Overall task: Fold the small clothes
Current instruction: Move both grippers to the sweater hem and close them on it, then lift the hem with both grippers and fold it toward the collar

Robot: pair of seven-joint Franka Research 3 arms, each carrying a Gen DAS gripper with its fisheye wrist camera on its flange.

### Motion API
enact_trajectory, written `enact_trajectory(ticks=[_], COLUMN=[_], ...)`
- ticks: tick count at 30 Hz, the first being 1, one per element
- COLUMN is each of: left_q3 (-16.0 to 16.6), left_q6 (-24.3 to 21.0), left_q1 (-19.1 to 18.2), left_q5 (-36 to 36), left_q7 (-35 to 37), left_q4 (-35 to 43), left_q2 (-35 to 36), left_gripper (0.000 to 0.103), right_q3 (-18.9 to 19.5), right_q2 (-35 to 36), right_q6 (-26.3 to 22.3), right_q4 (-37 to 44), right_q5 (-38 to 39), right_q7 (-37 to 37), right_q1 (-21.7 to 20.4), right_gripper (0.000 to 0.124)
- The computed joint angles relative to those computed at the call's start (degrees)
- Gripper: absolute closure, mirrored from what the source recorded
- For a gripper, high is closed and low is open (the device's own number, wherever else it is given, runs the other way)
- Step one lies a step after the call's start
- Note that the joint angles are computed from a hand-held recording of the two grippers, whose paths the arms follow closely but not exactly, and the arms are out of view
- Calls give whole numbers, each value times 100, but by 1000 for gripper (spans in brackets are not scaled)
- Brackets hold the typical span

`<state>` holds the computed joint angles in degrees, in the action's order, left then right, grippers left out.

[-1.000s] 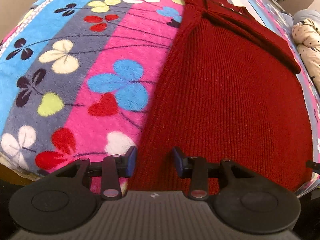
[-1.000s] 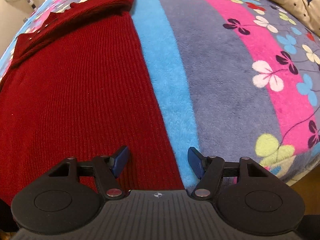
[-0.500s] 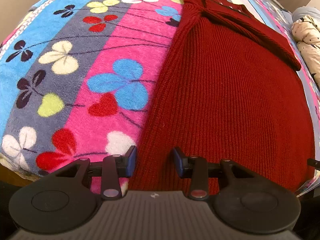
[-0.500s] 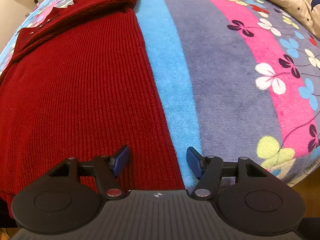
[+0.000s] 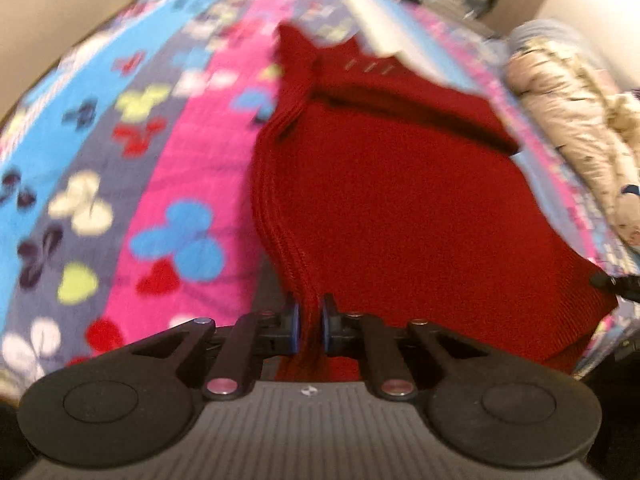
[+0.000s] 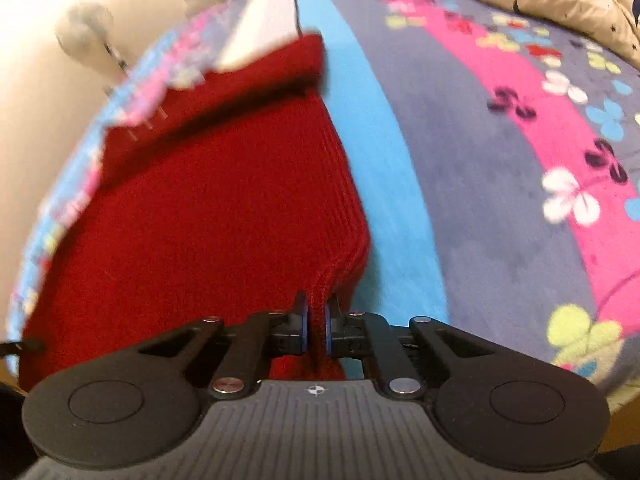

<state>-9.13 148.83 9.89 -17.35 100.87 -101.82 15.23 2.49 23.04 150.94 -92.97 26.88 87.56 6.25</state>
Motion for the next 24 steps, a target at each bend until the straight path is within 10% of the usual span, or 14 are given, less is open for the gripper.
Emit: enact_trajectory(ticks=[8,18,24], left_q3=[-270,827,947], left_q6=[629,-1105,-1339], left_q1=[302,375,245], left_q5=[-2402,-5018,-4332], left_q7=[2116,3854,3030], left_q4=[-422,-827,230], left_q2=[-820,-2011,-996], left_gripper=[94,94,93], right_q3=[652,77,-367], right_q2=[-1000,-2867,-1857], right_q6=[933,-177,-407], right_q4=[-808,-2280,-1249], right_q5=[2427,6280,5455], right_q7=[-2169,-5561,-4459], right_q1=[-545,-593,-346], right_gripper=[119,119,119])
